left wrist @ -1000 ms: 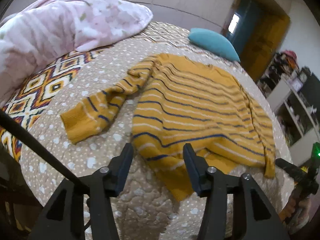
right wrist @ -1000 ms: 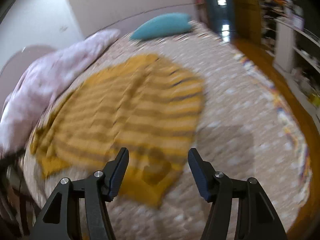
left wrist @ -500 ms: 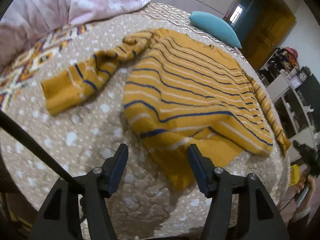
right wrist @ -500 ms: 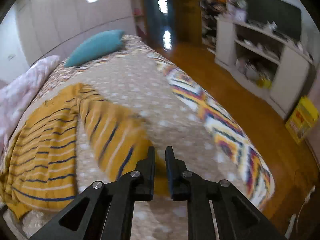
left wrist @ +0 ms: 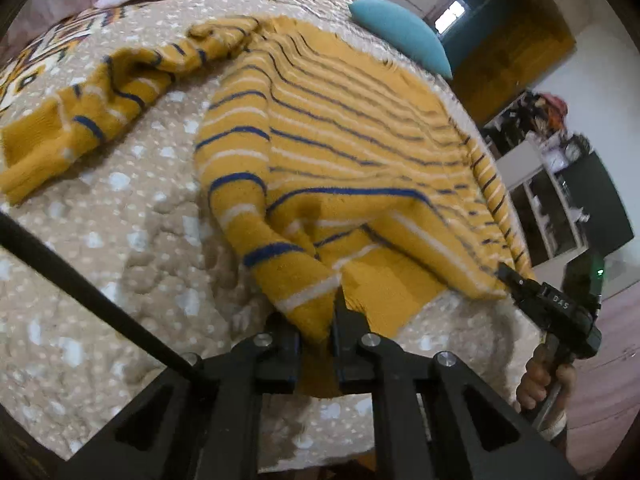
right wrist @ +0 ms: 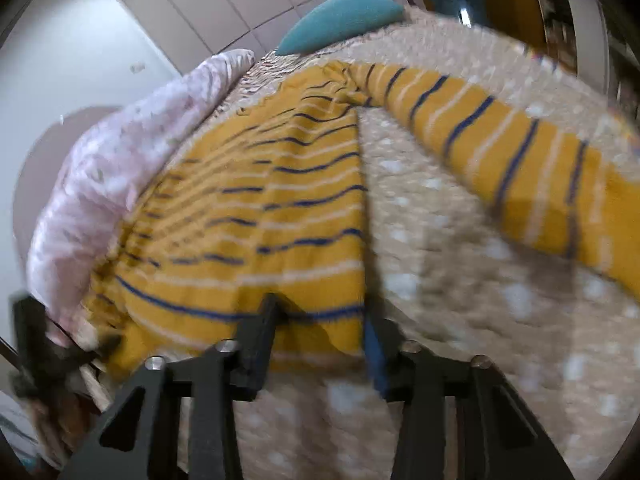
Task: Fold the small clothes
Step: 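Move the right tool over the yellow striped sweater toward a sleeve cuff, then close the right tool on the sweater's sleeve cuff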
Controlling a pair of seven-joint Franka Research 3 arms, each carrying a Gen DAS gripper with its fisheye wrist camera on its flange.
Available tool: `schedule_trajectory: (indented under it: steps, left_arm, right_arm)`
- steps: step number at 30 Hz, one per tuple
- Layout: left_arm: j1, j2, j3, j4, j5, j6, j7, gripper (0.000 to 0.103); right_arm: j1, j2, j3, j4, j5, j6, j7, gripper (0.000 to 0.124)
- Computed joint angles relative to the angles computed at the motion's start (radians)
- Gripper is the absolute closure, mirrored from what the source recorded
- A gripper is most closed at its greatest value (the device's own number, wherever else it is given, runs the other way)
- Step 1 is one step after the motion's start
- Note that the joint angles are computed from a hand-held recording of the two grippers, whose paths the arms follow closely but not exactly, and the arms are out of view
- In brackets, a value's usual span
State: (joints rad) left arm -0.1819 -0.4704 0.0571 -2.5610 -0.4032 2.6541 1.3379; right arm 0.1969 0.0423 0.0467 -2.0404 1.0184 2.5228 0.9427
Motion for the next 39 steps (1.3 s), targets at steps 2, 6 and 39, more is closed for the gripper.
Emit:
schedule_trajectory:
  steps: [2,6,39]
  left_arm:
    - [-0.012,-0.063,0.039,0.0,-0.039,-0.048,0.022,0.092]
    - [0.062,-0.152,0.006,0.023,0.069,-0.14,0.005,0.093]
    - [0.101,-0.113,-0.082,-0.009,0.392,-0.043,-0.263,0.045]
  right_arm:
    - [0.039,-0.012,-0.085,0.024,0.124,-0.154,0.002,0.111]
    - [0.03,-0.107,-0.145,0.002,0.325,-0.327,-0.047,0.114]
    - [0.119,-0.272,-0.12,-0.28,-0.468,0.112,0.421,0.117]
